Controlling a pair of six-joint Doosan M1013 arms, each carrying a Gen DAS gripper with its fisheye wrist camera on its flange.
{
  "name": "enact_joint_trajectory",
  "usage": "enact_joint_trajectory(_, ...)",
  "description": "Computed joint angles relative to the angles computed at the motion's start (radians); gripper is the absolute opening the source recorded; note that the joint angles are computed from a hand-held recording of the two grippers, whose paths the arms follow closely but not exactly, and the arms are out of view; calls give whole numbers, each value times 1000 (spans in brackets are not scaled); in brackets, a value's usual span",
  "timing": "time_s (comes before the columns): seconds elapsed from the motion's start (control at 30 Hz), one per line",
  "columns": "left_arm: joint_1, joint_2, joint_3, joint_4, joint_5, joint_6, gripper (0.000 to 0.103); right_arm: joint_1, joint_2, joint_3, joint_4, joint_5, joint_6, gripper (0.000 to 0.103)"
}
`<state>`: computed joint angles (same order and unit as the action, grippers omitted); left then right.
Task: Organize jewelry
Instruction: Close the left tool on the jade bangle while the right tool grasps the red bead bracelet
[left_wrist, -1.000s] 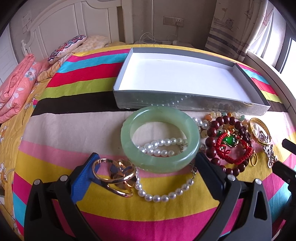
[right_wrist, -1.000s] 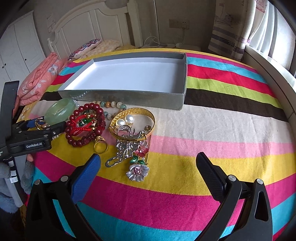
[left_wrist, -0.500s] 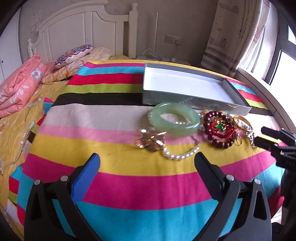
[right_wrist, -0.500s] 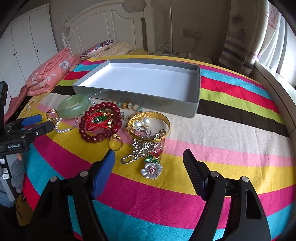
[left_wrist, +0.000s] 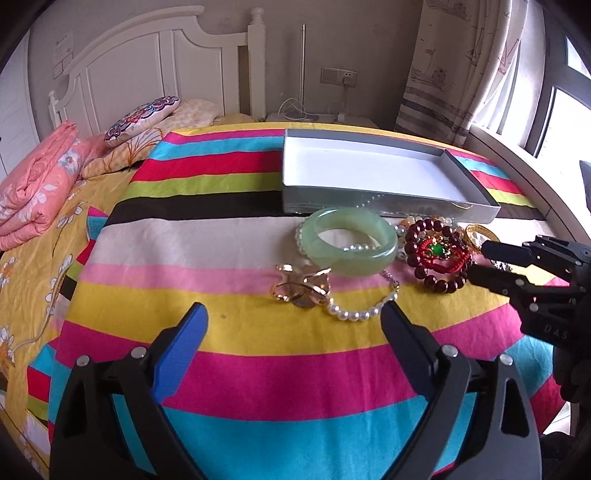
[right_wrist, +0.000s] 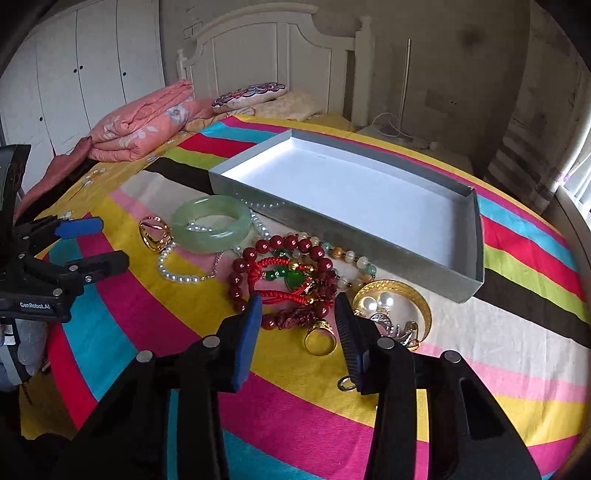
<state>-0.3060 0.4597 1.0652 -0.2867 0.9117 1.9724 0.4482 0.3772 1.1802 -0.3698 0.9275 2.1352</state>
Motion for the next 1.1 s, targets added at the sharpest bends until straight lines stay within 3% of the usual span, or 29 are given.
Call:
enact_joint_trajectory(0.27,-20,0,-22,94,-12,21,93,22,64,-94,60,63,-319,40)
enact_joint_trajectory(0.33,-13,-3,-20,82,-4,46,92,14,86,-129,118,89,-384,28)
enact_joint_trajectory(0.4,-5,-6,-19,54,12,80,92,3,97,-145,156,93,-390,28)
enact_joint_trajectory(0.57,-5,-21,0,-26,23,194,91,-51,31,-36,343,-44,-393,26)
enact_joint_trajectory(0.63,-21,-11,-16,-19,34,220,82,-57,15,-4,343,-69,-371,5)
enact_joint_trajectory(0.7,-40,11,-48,-2,60,246,78,-57,0,26,338,-112,-352,0)
enact_joint_trajectory(0.8,-68,55,-104,48,93,268,78,-49,-31,72,248,-198,-216,0)
enact_joint_trajectory(0.93,-90,124,-197,137,144,247,72,-73,-77,155,258,-338,-83,0)
enact_joint_trajectory(1.0,-89,139,-220,122,152,294,70,-82,-95,185,300,-397,-99,0)
enact_joint_trajectory(1.03,-83,142,-230,90,166,336,60,-80,-99,191,268,-404,-60,2)
enact_joint_trajectory(1.07,-76,149,-247,38,219,357,11,-79,-98,189,243,-403,-27,2)
enact_joint_trajectory(1.1,-74,149,-256,38,219,330,10,-79,-99,193,239,-412,-14,2)
